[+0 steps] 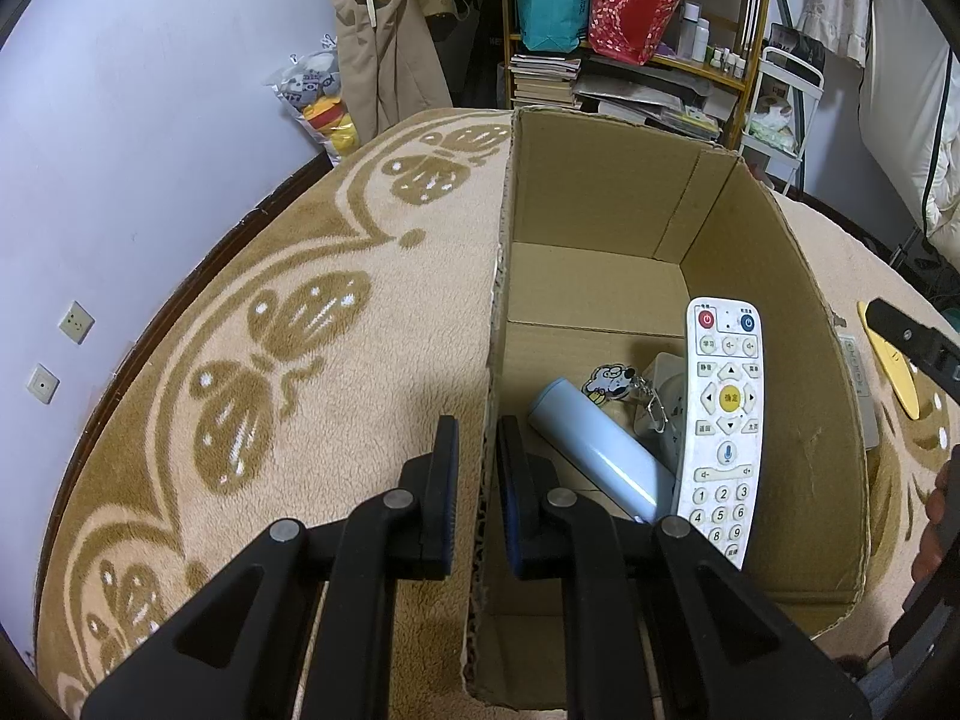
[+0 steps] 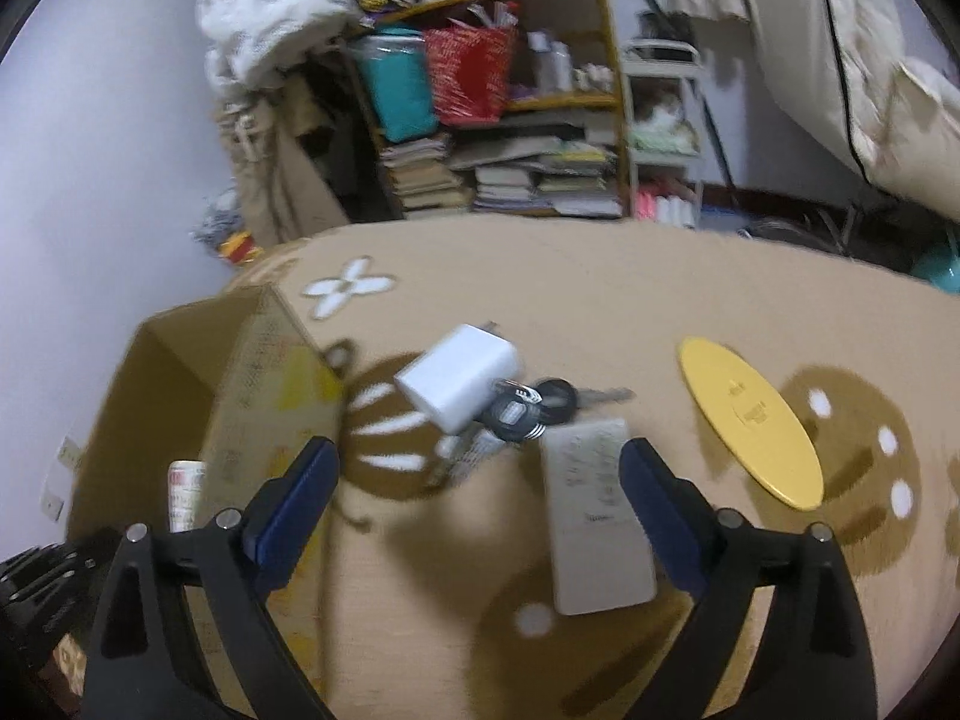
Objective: Organize rigid objects
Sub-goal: 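Move the right gripper back to the small white remote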
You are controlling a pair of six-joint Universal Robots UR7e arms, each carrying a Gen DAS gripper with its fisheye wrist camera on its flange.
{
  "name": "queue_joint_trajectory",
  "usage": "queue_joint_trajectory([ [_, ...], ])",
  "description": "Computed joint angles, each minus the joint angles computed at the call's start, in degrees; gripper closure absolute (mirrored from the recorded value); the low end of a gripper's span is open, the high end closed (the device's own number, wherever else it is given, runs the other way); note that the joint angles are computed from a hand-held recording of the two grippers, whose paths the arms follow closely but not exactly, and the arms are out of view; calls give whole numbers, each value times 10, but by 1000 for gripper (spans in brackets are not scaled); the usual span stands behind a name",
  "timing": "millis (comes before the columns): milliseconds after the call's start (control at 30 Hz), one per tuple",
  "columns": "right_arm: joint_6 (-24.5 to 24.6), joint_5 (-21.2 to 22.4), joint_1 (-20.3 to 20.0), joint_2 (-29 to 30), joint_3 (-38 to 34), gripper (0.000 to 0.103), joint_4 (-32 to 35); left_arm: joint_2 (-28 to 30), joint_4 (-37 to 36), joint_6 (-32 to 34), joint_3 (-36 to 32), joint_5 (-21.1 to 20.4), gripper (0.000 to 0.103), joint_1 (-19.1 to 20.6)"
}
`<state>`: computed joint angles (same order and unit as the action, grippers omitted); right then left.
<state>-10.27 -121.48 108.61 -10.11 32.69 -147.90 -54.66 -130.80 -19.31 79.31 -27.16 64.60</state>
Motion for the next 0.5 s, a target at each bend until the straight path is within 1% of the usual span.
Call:
queue_joint_trajectory([
  [133, 33, -13, -12, 1, -5, 4, 13, 0, -2, 3, 0, 0, 90, 1],
  [400, 49, -42, -25, 10, -13, 4, 39, 0, -1, 1, 0, -1, 90, 1],
  [433, 52, -47, -26, 12, -16, 6, 46, -1, -2, 2, 0, 0, 90, 1],
  [467, 54, -50, -27, 13, -15, 14, 53, 0, -2, 2, 0, 0, 90, 1],
  [500, 57, -50, -28, 14, -17, 18, 61, -1, -1, 3, 0, 0, 90, 1],
])
